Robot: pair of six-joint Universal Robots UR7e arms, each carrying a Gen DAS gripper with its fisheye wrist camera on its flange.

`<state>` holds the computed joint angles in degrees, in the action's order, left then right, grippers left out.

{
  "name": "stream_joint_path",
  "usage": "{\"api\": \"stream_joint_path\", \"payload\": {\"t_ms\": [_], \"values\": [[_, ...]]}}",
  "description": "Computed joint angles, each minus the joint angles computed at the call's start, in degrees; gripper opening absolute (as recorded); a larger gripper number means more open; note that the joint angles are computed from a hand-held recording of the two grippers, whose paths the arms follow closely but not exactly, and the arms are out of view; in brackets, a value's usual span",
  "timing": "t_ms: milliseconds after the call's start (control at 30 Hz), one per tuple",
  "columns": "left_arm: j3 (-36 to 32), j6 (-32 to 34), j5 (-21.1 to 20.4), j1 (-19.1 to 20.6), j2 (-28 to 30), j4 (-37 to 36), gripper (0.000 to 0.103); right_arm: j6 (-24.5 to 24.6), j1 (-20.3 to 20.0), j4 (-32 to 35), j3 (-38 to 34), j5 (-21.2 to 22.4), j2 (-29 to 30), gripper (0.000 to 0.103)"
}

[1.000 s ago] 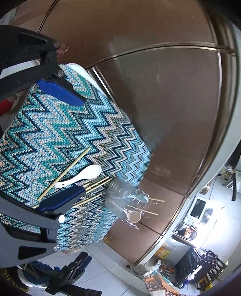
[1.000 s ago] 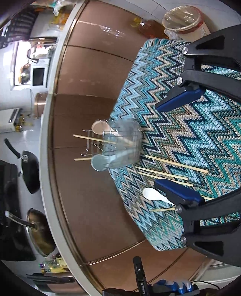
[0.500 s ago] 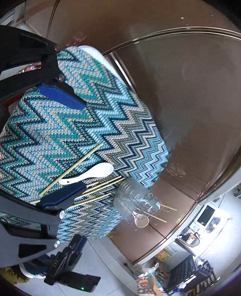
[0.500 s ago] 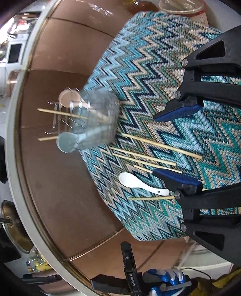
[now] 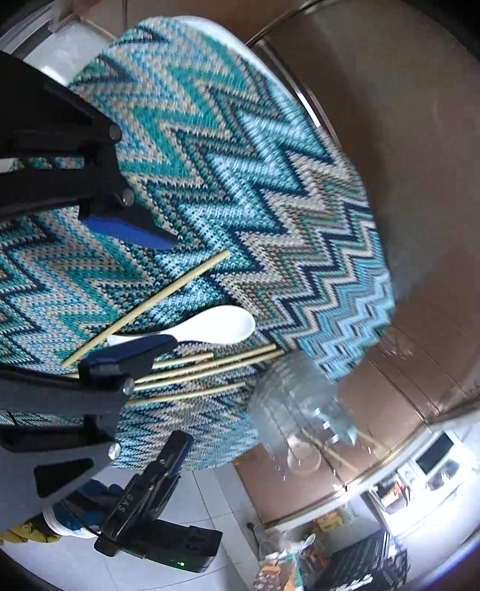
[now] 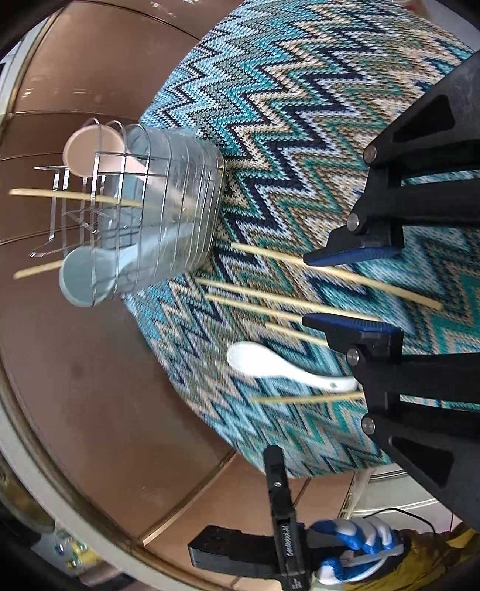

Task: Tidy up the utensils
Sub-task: 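Lower the right tool onto a bamboo chopstick and close it while the left tool grasps another chopstick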

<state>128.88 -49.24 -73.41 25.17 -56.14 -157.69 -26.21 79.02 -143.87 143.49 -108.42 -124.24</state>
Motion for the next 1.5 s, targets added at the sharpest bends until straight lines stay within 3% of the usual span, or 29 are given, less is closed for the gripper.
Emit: {"api": "stream_joint_path", "payload": {"t_ms": [367, 733, 833, 1067, 1200, 1500], "values": [[-6.5, -1.5, -2.2, 3.4, 5.1, 6.6, 0.029, 2.6, -1.3, -5.2, -4.9, -3.7, 14.5, 0.014], [-10.5, -4.0, -3.5, 5.8, 8.9, 10.6, 0.012, 3.4, -1.2, -5.0, -7.0, -7.1, 19.7, 0.008], [-10.7, -4.3, -3.8, 6.1, 9.3, 10.2, 0.011, 3.9, -1.0, -6.5, -7.0, -7.2, 21.5, 0.008], [-9.4, -4.9, -4.1, 5.8, 8.5, 8.4, 0.010, 4.5, -1.1, -6.4, -7.2, -6.5, 21.6, 0.008], [-7.5, -4.4, -3.5, 4.8, 6.5, 7.1, 0.010, 3.9, -1.2, -5.5, -6.2, -5.6, 18.3, 0.007], [-3.4, -2.1, 0.0, 1.0, 0.3, 5.6, 0.009, 2.8, 2.7, -4.5, -3.4, -5.1, 10.9, 0.007]]}}
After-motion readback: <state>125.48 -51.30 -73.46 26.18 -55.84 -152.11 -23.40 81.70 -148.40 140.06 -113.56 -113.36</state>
